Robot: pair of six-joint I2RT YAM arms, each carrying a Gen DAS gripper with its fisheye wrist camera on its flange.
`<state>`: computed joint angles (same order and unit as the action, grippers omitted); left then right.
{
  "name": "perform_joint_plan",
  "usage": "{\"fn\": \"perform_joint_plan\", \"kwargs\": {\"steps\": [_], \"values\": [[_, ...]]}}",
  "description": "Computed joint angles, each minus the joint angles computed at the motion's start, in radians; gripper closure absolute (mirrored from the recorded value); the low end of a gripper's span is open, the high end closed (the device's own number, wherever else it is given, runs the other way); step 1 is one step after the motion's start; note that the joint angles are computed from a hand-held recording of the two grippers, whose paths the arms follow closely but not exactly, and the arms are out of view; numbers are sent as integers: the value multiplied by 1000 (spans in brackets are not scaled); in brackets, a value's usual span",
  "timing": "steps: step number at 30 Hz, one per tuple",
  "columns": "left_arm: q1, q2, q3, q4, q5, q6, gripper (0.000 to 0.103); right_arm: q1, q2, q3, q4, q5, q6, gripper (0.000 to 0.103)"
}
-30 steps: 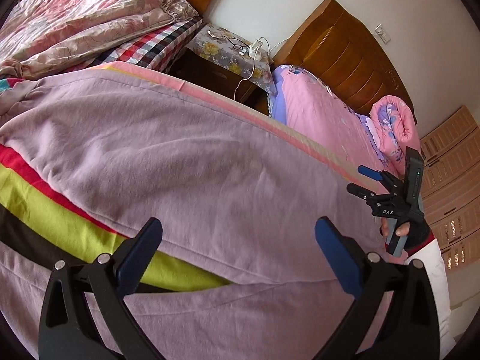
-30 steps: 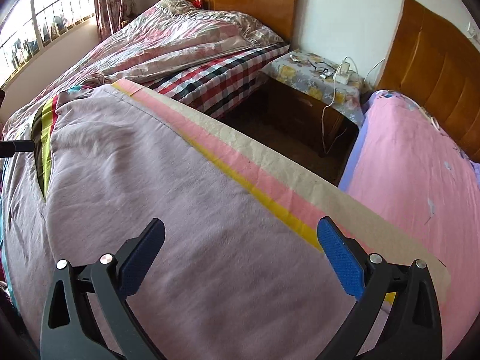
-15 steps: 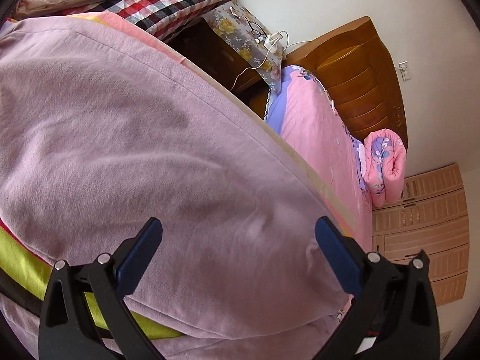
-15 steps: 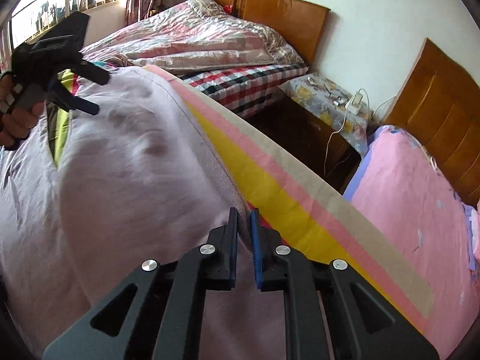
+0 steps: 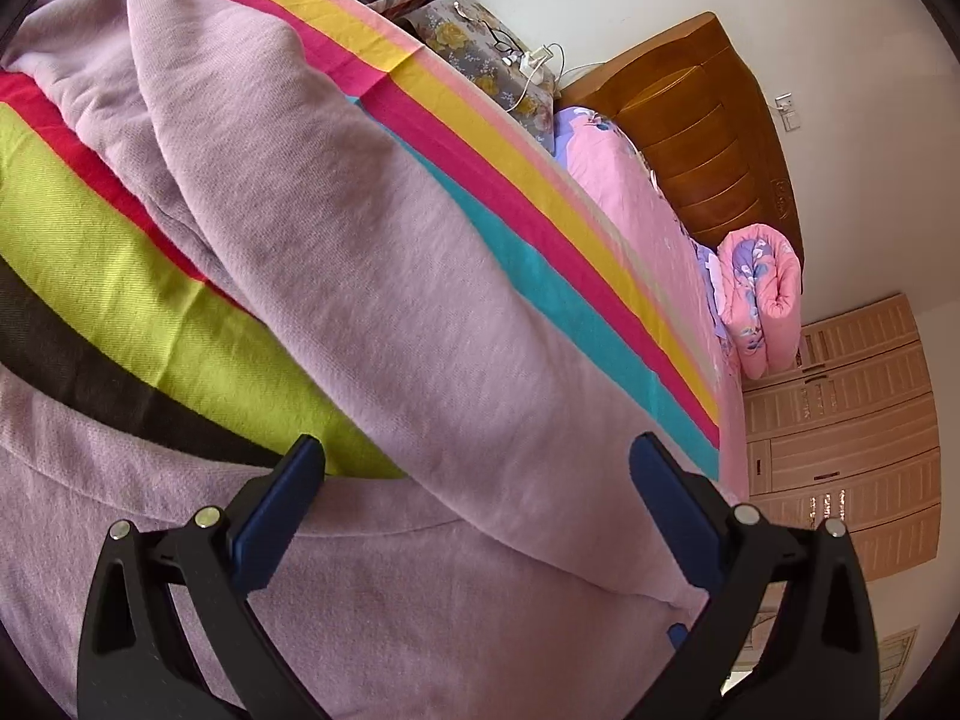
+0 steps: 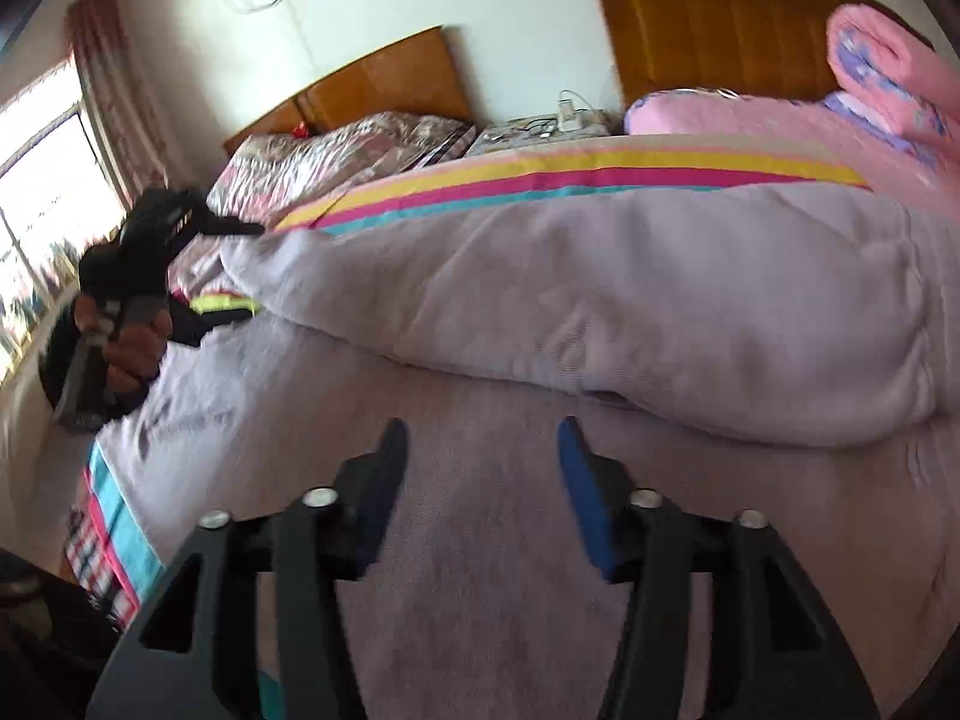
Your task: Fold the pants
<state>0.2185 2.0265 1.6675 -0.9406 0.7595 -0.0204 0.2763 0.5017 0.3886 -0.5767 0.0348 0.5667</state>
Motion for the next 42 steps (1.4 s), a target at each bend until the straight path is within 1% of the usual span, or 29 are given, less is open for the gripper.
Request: {"fn": "perform_joint_plan", "kwargs": {"steps": [1, 2, 3, 5, 6, 7, 8, 10, 12, 14, 15, 16, 17, 18, 19, 20, 24, 26, 27, 29, 31, 32, 33, 36, 37, 38, 39, 40, 42], "values": [[12, -11, -16, 2, 10, 12, 2, -68, -44, -3, -38, -39, 8, 23], [26, -21, -32, 5, 24, 29, 2, -139, -52, 0, -65, -66, 7, 25], [38, -33, -51, 13, 34, 39, 2, -213, -56, 2, -84, -94, 10, 30], [59, -61, -91, 35, 45, 51, 2, -418, -46, -10, -77, -247, 16, 33], [70, -71, -108, 40, 50, 64, 2, -515, 4, -10, -67, -322, 8, 35], [83, -83, -128, 43, 54, 79, 2, -576, 61, -14, -41, -369, 9, 40], [93, -87, -137, 43, 56, 87, 2, -603, 81, -24, -5, -395, 20, 41], [118, -87, -144, 23, 72, 114, 2, -599, 146, -14, 54, -365, 41, 44], [133, -67, -130, 18, 77, 123, 2, -620, 183, -21, 117, -353, 102, 45], [156, -50, -116, 0, 93, 142, 7, -607, 219, -28, 179, -316, 155, 47], [167, -39, -103, -17, 103, 157, 9, -597, 230, -36, 201, -294, 167, 55], [176, -30, -90, -27, 107, 164, 11, -591, 241, -38, 216, -277, 169, 71], [180, -24, -78, -30, 107, 161, 11, -601, 241, -47, 230, -279, 167, 80], [181, -12, -58, -33, 109, 152, 11, -650, 220, -62, 232, -317, 147, 89], [183, 1, -37, -39, 114, 144, 14, -665, 196, -77, 237, -333, 149, 92], [185, 20, -11, -52, 123, 137, 16, -674, 190, -75, 242, -343, 142, 92], [167, 101, 108, -77, 136, 55, 18, -659, 189, -39, 243, -324, 119, 93], [148, 154, 184, -102, 148, 28, 30, -658, 185, -30, 238, -325, 115, 93], [140, 179, 220, -114, 155, 15, 33, -664, 193, -28, 244, -332, 111, 93], [121, 201, 256, -104, 127, -20, 36, -683, 183, -32, 234, -354, 100, 93], [109, 215, 285, -86, 105, -49, 37, -704, 187, -33, 236, -378, 89, 93], [105, 227, 307, -86, 90, -56, 37, -730, 163, -47, 220, -401, 74, 93], [103, 234, 318, -83, 81, -62, 37, -711, 153, -52, 221, -389, 87, 93], [93, 284, 379, -117, 60, -55, 43, -709, 139, -60, 216, -392, 91, 93], [90, 292, 386, -116, 56, -56, 47, -714, 127, -62, 204, -397, 88, 93], [88, 290, 382, -104, 45, -53, 58, -718, 135, -62, 211, -401, 83, 93], [86, 288, 383, -96, 29, -42, 71, -737, 130, -62, 200, -416, 70, 93], [76, 271, 362, -69, 18, -48, 91, -750, 128, -61, 193, -428, 61, 93], [82, 245, 338, -45, 31, -56, 93, -771, 142, -36, 172, -446, 31, 93]]}}
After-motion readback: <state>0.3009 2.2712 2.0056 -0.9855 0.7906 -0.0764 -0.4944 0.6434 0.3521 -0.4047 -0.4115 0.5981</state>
